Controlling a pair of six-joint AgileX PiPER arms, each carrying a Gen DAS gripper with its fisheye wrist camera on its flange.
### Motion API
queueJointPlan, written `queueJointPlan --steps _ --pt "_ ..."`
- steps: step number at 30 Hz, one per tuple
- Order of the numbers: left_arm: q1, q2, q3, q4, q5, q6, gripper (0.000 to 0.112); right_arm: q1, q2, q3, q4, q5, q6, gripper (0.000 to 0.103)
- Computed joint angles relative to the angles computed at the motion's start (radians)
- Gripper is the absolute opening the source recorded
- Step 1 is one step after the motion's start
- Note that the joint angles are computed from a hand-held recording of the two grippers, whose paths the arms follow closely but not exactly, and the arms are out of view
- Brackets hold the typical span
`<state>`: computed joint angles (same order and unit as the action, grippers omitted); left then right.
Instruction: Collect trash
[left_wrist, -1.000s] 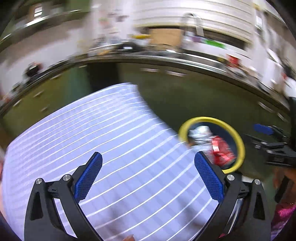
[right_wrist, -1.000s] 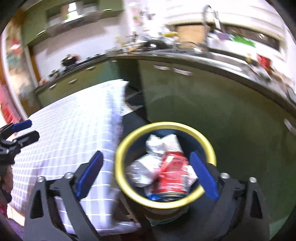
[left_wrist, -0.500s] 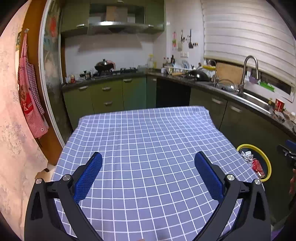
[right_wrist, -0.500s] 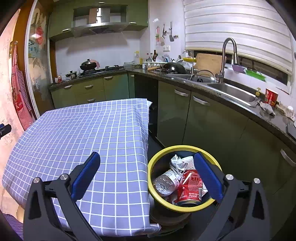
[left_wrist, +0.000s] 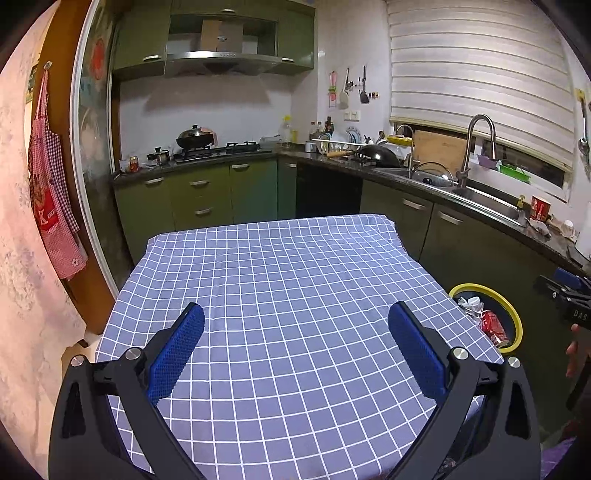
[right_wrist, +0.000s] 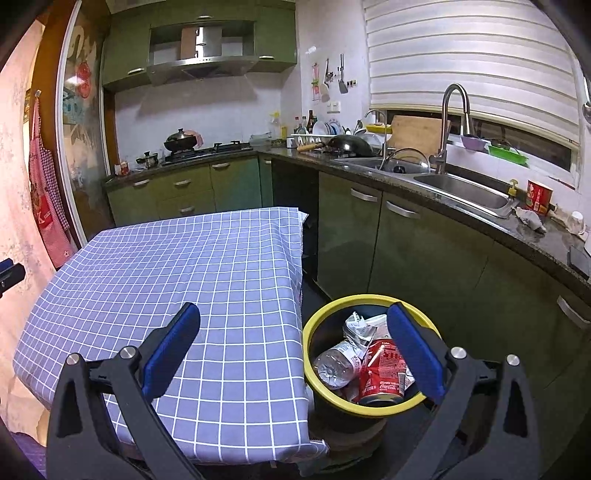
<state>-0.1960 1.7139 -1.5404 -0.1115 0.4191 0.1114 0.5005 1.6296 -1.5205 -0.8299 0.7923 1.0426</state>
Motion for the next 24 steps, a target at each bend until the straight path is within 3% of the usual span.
queueJointPlan --steps 24 --pt "0.000 0.022 -0.031 0.053 0.013 -0.050 0.098 -0.020 0.041 -0.049 0.042 -0.007 -0.038 0.096"
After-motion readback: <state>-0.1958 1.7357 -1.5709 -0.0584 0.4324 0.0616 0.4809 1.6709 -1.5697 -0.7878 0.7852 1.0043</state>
